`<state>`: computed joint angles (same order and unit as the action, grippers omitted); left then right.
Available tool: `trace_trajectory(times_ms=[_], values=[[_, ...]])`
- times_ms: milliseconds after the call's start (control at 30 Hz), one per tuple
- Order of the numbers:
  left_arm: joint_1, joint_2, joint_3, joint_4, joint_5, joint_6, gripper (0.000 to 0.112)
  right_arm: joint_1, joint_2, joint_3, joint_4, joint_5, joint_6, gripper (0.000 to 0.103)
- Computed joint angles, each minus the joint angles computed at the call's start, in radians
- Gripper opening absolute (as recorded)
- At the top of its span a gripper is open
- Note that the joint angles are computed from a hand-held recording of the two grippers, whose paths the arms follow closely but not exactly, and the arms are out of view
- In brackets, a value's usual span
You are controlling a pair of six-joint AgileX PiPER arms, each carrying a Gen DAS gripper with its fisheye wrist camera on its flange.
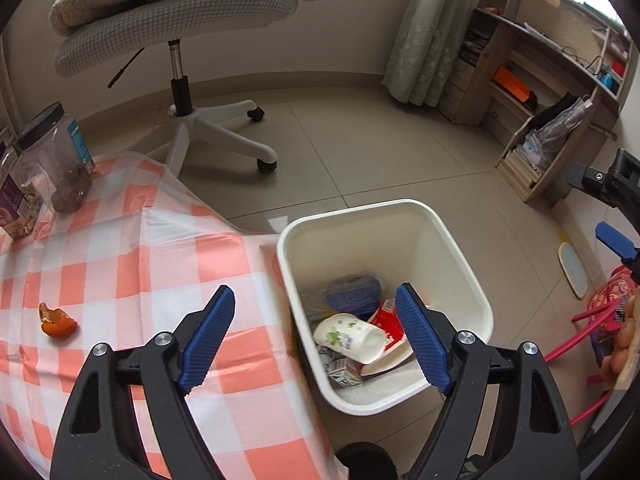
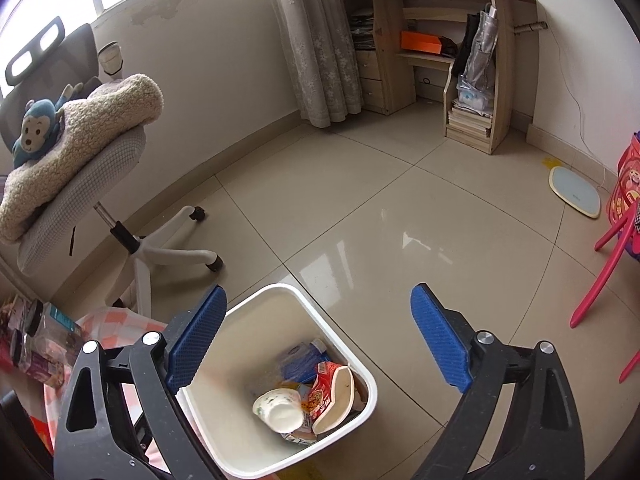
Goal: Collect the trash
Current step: 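Carry the red snack bag and white paper cup over the white bin and release both, then move the left gripper to the last orange peel and grasp it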
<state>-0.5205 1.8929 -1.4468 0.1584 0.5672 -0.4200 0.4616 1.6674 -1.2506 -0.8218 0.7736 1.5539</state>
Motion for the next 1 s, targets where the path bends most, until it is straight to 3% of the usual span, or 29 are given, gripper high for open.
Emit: trace_trajectory(times_ms=[133, 267, 433, 533, 767, 900, 1000], values=[[0.082, -0.031, 0.066, 0.066, 0.006, -0.054, 0.081, 0.024, 0.04, -0.056, 0.058, -0.011, -0.092, 0.093], [0.183, -0.04, 0.127, 0.256, 0.047, -0.285, 0.081, 0.07, 0.091, -0.13, 0.085, 0.008, -0.158, 0.093], [0.39, 0.012, 0.128, 0.188, 0.094, -0.412, 0.081, 0.131, 0.163, -0.233, 0.114, 0.037, -0.237, 0.093], [0.437, 0.058, 0.098, 0.255, 0.115, -0.501, 0.081, 0.169, 0.214, -0.303, 0.118, 0.069, -0.289, 0.096], [0.506, 0.197, -0.052, 0.116, 0.179, -0.411, 0.081, 0.204, 0.296, -0.419, 0.156, 0.116, -0.387, 0.096], [0.507, 0.247, -0.09, 0.119, 0.188, -0.357, 0.068, 0.209, 0.332, -0.464, 0.17, 0.14, -0.42, 0.096], [0.504, 0.225, -0.038, 0.161, 0.112, -0.306, 0.054, 0.209, 0.359, -0.507, 0.193, 0.157, -0.445, 0.096]])
